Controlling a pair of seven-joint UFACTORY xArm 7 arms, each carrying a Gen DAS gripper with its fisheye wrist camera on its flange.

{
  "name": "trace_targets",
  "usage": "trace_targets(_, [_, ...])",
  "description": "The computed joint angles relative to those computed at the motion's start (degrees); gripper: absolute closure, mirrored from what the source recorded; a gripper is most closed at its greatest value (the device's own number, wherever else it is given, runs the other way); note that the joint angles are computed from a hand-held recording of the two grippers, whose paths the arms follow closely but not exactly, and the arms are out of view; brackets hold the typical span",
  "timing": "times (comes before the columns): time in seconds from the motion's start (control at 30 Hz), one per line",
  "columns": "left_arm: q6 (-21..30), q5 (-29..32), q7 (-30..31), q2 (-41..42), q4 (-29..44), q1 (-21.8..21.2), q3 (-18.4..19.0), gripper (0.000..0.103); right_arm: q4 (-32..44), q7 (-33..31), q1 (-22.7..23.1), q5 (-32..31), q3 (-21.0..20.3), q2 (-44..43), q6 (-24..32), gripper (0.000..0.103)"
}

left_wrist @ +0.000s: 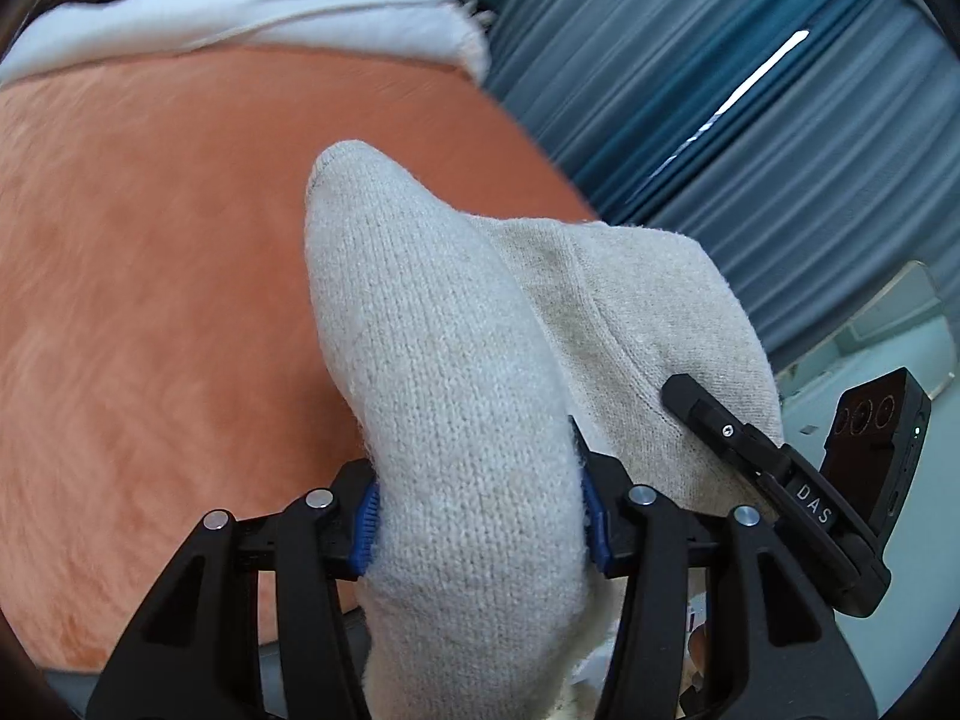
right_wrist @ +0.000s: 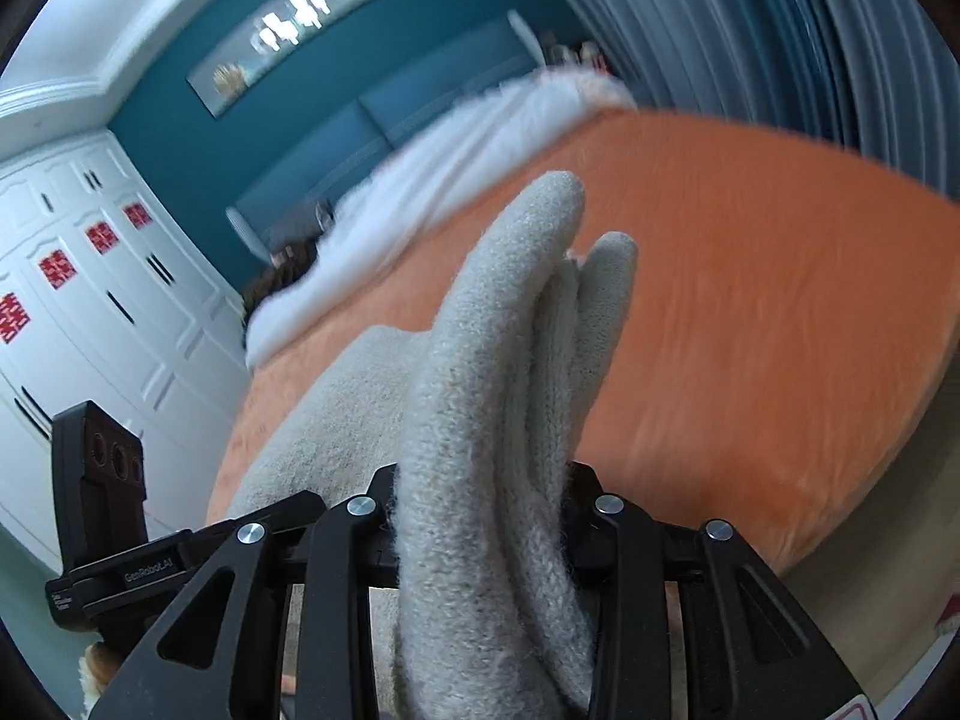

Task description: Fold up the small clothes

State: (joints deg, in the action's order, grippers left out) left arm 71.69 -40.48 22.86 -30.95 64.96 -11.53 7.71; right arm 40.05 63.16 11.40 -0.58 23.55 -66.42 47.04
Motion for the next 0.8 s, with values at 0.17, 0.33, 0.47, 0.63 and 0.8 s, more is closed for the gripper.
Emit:
trace_targets(0.17, [-0.5,-4.8,4.8,-0.1,9.7,-1.7,4.1,0.054,11.1,-3.8,-6.0,-5.5,1.0,2.2,-3.8,0.071])
trace_targets(0.33, [0.0,-7.3,9.5,2.3,21.0,-1.9,10.9,0.053,23.0,-7.0,-11.2,-7.3,4.2,12.0,-14.0,0.07])
trace_targets(0.47, [1.5,-8.0,12.0,6.4,27.8,-0.2,16.9,0.052,29.6,-7.0,-13.6,-7.2,8.2,21.1,-20.5,0.069])
trace_targets(0.63, [2.3,-4.3,13.7,11.7,23.4,7.1,19.9,0.03,28.8,-1.5,-14.5,-8.1,15.7,34.1,-25.1,0.051])
trace_targets(0.8, [-1.3,6.4,12.6,15.3,6.8,17.0,17.8,0.024,15.9,9.6,-11.4,-7.0,23.7,41.5,-17.6,0.044])
